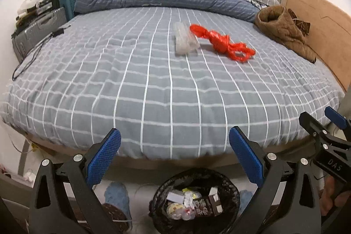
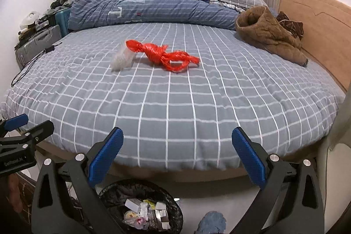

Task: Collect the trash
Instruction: 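Move both tools back over the bed toward the bubble wrap and red bag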

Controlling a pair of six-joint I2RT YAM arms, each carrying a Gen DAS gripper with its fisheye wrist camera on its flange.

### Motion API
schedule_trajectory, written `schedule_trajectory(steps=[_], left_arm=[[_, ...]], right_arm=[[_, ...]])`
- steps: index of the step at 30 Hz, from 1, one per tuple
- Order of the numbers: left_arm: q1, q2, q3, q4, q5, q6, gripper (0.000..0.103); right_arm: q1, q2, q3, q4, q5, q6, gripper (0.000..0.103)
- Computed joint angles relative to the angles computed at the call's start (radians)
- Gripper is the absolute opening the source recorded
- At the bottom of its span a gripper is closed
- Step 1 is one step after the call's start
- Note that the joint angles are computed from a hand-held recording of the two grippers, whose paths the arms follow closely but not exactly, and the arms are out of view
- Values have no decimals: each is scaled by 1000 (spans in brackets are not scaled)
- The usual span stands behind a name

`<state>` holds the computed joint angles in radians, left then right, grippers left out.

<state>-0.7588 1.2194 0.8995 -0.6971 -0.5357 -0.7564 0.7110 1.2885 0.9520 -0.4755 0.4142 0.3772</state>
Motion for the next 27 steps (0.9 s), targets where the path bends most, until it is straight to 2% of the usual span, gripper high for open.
schedule_trajectory(steps=[5,16,27], left_arm=[[78,9,28,45,8,72,97],[240,152,145,151,87,246,97],[370,325,277,221,181,361,97]], right_arm=[[-29,82,81,33,-16,-43,95],[-104,265,242,89,-76,-111,95],[-176,512,501,89,-138,-159,95]])
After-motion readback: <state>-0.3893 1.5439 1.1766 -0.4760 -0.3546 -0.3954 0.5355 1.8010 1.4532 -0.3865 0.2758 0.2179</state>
